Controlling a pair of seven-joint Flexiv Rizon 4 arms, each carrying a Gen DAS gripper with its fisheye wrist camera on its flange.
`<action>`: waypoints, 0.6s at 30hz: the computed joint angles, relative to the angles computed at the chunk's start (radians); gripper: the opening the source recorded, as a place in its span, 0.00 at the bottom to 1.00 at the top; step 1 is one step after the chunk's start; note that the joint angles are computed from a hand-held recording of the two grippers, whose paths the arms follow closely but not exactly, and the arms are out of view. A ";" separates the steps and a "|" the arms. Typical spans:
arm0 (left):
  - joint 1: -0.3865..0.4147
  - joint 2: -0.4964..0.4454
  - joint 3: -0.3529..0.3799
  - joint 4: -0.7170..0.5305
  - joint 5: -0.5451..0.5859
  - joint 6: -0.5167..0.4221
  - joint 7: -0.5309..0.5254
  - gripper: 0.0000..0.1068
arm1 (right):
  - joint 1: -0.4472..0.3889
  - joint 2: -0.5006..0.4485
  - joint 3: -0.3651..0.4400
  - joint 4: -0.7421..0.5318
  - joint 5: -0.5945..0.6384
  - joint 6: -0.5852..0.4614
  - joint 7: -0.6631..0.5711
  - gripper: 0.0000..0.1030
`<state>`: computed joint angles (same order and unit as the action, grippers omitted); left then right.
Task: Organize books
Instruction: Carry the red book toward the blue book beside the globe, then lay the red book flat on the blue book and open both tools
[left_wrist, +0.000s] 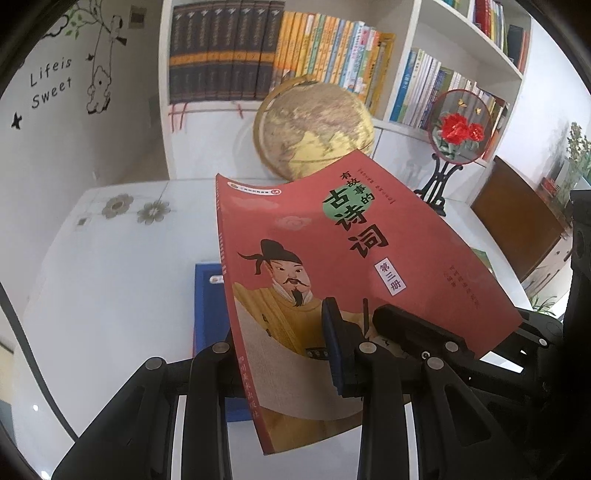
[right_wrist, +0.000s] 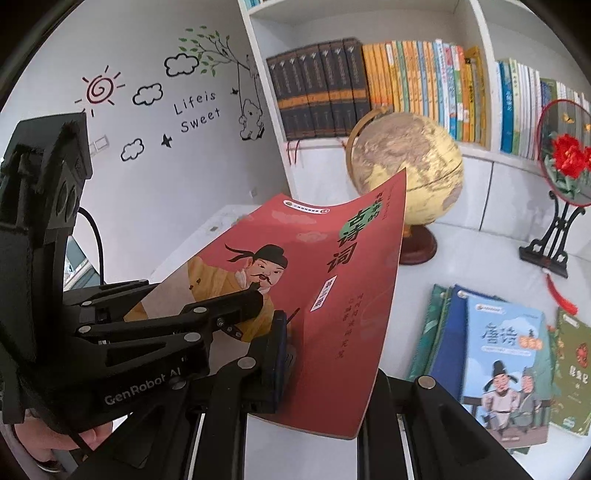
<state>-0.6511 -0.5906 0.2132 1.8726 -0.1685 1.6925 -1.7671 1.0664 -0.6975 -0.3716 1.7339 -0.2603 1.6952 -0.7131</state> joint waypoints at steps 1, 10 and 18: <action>0.009 -0.002 -0.008 0.002 0.002 0.002 0.002 0.26 | -0.007 -0.006 0.012 -0.009 0.000 -0.006 0.002 0.14; 0.154 -0.020 -0.155 0.071 0.003 0.075 0.052 0.26 | -0.068 -0.062 0.107 -0.073 -0.014 -0.034 0.046 0.14; 0.262 -0.077 -0.260 0.086 -0.016 0.112 0.097 0.26 | -0.038 -0.152 0.081 -0.113 0.011 -0.002 0.111 0.15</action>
<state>-0.3890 -0.6677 -0.0468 1.9590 -0.1840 1.8047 -1.6698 1.0281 -0.8499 -0.2909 1.6207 -0.2497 1.6928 -0.6021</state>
